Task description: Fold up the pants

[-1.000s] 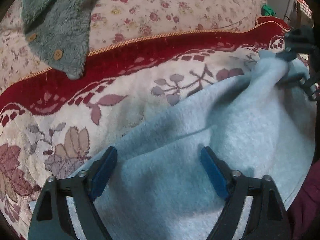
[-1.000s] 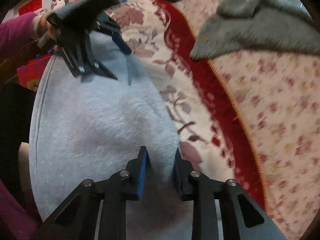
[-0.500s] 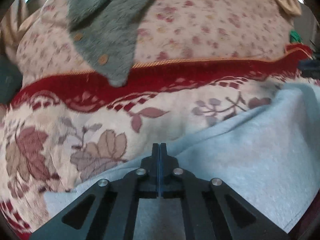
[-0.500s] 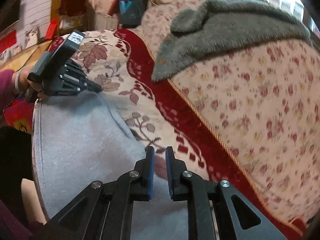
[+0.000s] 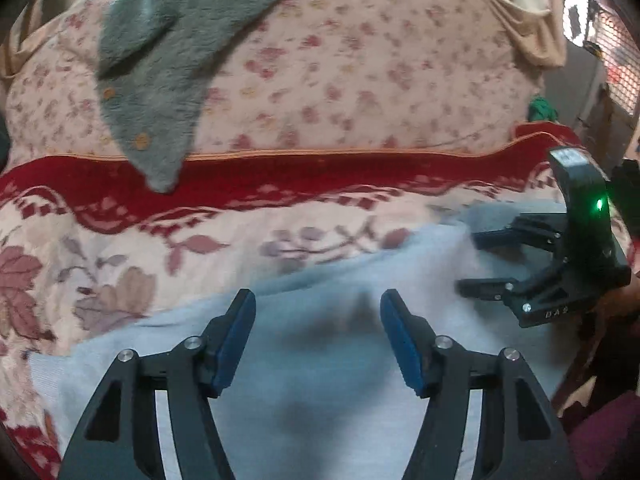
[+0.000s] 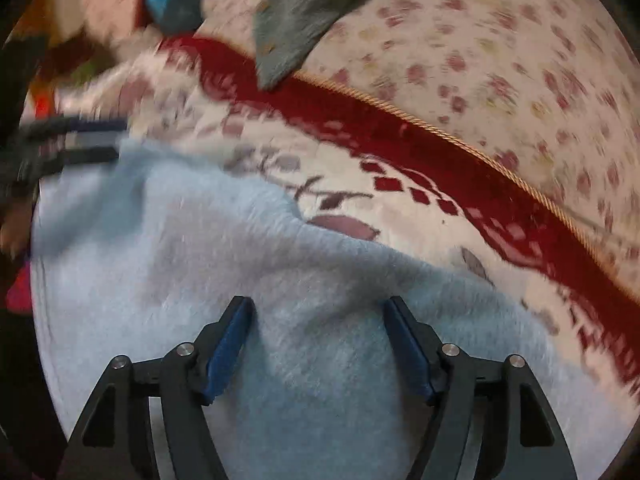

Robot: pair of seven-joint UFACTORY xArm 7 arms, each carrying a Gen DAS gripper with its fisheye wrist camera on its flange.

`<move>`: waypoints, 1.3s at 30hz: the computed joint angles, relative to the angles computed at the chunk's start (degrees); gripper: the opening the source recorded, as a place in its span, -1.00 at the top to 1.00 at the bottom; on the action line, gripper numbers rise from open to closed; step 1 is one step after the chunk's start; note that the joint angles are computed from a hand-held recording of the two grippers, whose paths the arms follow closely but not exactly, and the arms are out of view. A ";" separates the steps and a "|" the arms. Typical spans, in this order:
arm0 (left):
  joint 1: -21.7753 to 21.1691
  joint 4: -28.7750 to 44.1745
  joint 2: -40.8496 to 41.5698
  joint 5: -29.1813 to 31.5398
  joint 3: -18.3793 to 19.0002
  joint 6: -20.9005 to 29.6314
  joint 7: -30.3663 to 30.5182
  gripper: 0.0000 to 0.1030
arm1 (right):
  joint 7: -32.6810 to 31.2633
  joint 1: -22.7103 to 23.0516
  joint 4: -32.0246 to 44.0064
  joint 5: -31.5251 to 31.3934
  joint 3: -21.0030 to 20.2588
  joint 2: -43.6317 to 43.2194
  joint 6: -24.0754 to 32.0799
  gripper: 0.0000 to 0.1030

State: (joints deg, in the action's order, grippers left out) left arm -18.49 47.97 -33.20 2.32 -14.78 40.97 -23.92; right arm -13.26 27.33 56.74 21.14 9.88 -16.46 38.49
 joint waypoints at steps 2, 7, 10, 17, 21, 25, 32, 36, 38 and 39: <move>-0.78 0.89 1.32 -0.39 -1.01 -0.40 -0.49 -0.31 | -1.23 0.43 -0.89 4.11 -2.42 -3.24 3.85 -0.45; -2.48 2.66 5.00 -0.94 -2.50 -3.17 -2.84 -0.35 | -0.10 -4.26 -8.37 2.09 -5.63 -18.07 9.24 -0.52; -3.04 3.94 7.24 -0.21 -3.46 -4.51 -4.72 -0.38 | 2.34 -8.83 -12.18 -0.94 -8.80 -27.80 13.83 -0.61; -4.76 7.17 10.66 0.67 -4.15 -6.58 -9.04 -0.40 | 7.64 -21.50 -14.01 -7.06 -18.17 -41.88 29.85 -0.70; -7.64 9.05 12.60 -1.39 -3.77 -8.84 -8.30 -0.49 | 9.99 -25.11 -16.76 -3.32 -23.34 -43.35 32.40 -0.71; -8.80 12.28 15.22 0.75 -6.04 -7.36 -10.12 -0.49 | 11.52 -25.84 -20.00 3.57 -26.31 -39.75 29.86 -0.71; -11.86 16.14 19.56 3.38 -7.77 -5.31 -12.72 -0.51 | 7.32 -25.37 -24.43 12.97 -27.53 -37.12 20.46 0.46; -13.03 19.07 22.74 4.80 -7.51 -4.82 -14.35 -0.51 | 3.40 -25.10 -23.83 14.22 -29.48 -40.48 21.04 0.60; -13.51 20.12 23.87 5.02 -7.01 -5.22 -15.17 -0.51 | 2.53 -24.93 -22.84 14.19 -29.97 -42.46 22.61 0.62; -13.79 20.40 24.28 4.70 -6.65 -5.85 -15.39 -0.51 | 2.78 -25.02 -22.19 14.21 -30.27 -43.91 24.07 0.62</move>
